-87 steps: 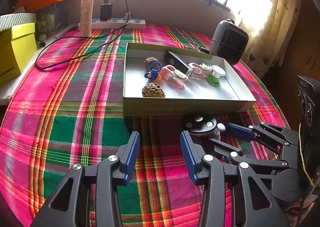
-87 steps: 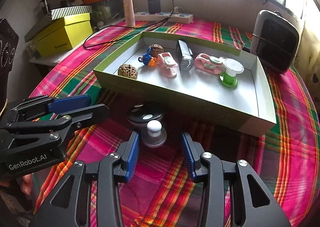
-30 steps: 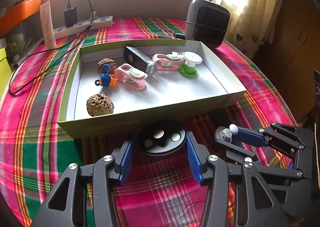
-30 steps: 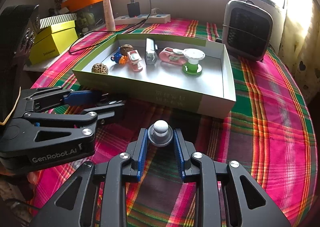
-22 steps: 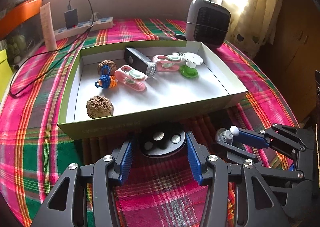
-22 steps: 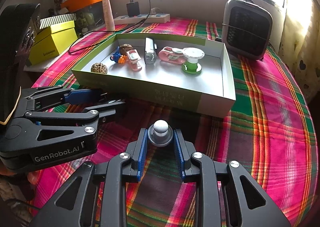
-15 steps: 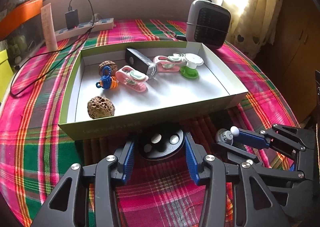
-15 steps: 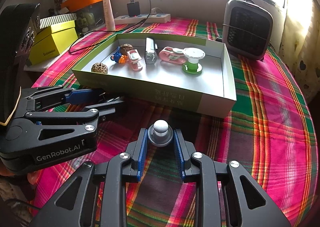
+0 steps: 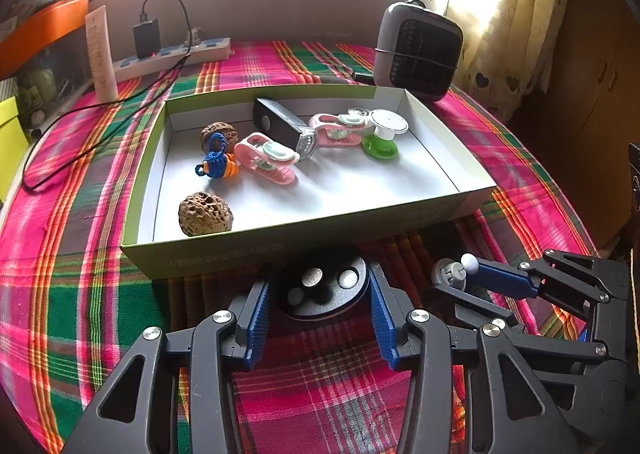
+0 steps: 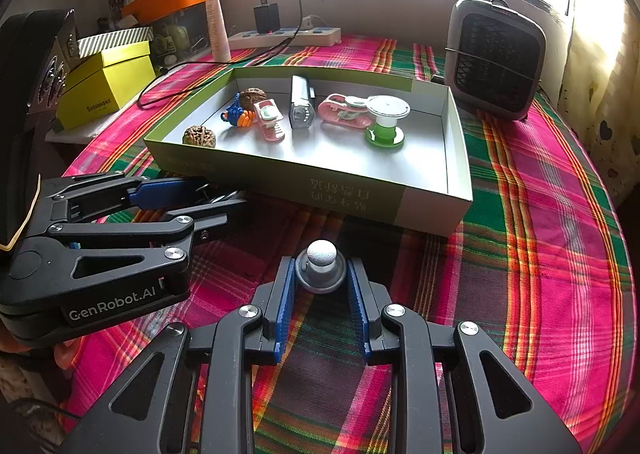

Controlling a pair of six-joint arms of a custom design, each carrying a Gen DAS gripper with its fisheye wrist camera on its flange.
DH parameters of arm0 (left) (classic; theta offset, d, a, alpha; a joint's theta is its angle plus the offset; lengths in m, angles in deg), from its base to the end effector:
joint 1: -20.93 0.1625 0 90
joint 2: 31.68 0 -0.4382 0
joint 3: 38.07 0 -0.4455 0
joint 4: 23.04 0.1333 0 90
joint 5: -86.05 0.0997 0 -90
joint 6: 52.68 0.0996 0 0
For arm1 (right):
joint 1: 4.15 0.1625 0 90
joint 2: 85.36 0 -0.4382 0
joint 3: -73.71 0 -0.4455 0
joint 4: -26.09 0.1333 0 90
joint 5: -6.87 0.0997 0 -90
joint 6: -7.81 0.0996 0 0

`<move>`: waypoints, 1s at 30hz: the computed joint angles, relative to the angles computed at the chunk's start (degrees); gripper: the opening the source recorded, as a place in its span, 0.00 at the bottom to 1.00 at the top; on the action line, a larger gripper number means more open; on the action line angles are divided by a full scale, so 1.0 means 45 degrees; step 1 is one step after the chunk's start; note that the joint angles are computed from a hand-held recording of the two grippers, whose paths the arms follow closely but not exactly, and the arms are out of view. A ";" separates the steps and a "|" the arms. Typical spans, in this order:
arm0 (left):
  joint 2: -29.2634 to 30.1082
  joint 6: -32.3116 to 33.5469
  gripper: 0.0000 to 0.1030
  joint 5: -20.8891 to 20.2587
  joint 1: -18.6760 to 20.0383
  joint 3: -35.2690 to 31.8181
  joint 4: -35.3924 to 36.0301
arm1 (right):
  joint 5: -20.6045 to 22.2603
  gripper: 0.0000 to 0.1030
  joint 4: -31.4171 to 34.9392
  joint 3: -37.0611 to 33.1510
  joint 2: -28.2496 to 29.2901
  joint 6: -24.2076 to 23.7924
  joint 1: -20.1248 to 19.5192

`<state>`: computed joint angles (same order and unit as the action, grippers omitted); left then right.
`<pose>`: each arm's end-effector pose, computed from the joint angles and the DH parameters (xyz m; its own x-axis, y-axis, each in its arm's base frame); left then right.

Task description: Organize objects

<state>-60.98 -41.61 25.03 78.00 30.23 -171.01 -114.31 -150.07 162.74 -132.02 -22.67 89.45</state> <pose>-0.3102 -0.8129 0.0466 -0.7059 0.4894 -0.5121 0.6619 0.7131 -0.2310 0.1293 -0.7542 0.1885 -0.7323 -0.1036 0.6731 -0.4836 0.7750 -0.4068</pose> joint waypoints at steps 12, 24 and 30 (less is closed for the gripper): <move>-0.0143 0.0076 0.42 -0.0094 -0.0034 0.0223 -0.0275 | 0.0025 0.26 -0.0055 0.0007 -0.0013 -0.0049 0.0042; -0.0366 0.0213 0.42 -0.0281 -0.0130 0.0510 -0.0624 | 0.0083 0.26 -0.0344 0.0036 -0.0088 -0.0160 0.0131; -0.0478 0.0306 0.42 -0.0368 -0.0191 0.0625 -0.0868 | 0.0148 0.26 -0.0551 0.0099 -0.0168 -0.0209 0.0164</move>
